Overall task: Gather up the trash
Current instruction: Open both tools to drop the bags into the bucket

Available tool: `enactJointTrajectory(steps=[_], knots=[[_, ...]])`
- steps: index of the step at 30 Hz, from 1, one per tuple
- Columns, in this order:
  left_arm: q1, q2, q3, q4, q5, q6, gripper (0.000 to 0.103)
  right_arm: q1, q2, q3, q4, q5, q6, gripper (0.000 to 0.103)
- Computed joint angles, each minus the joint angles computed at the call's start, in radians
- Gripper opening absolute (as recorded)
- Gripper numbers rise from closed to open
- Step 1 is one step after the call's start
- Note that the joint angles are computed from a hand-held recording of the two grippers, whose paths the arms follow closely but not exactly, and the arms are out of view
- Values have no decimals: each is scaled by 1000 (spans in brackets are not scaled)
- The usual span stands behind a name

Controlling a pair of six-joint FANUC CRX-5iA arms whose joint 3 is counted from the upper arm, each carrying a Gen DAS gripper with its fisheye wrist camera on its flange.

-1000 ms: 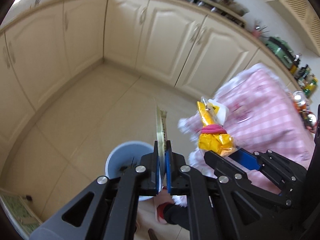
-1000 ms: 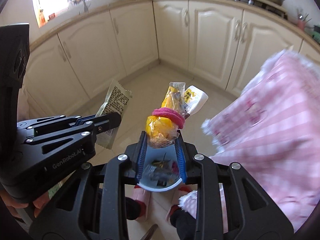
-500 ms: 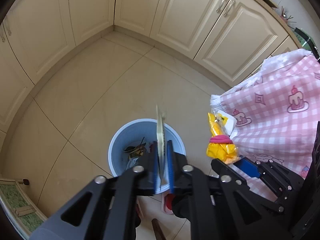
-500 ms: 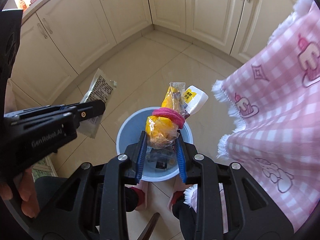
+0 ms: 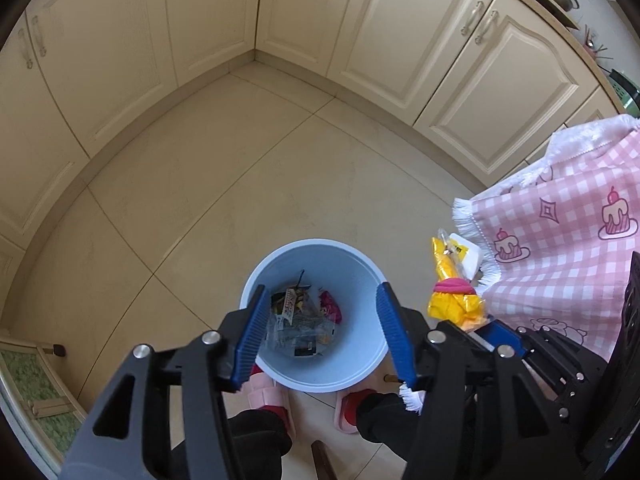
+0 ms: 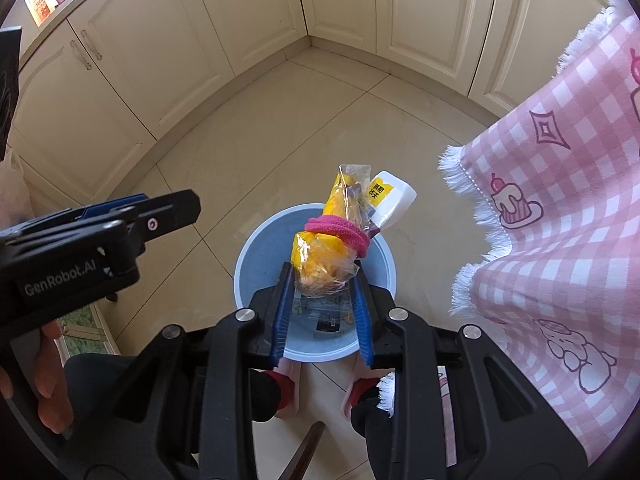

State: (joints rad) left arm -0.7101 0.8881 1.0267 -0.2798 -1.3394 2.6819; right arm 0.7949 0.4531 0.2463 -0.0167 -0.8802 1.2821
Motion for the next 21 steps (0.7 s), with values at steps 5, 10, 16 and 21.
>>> enactJointTrajectory(steps=[5,10,16,21], knots=[[-2,-24,-31,-9,4,17,54,3,6,10,-17,6,24,28],[-7,-48,-51,-30,7,27,54,9,3,11,-10,41,30,31],[-17,-76,-64,-59,4,46,54,13,-8,8,10,69,13,55],[-31,-86,-46,-85,-11,55,54,21,-39,-18,55,81,-9,55]])
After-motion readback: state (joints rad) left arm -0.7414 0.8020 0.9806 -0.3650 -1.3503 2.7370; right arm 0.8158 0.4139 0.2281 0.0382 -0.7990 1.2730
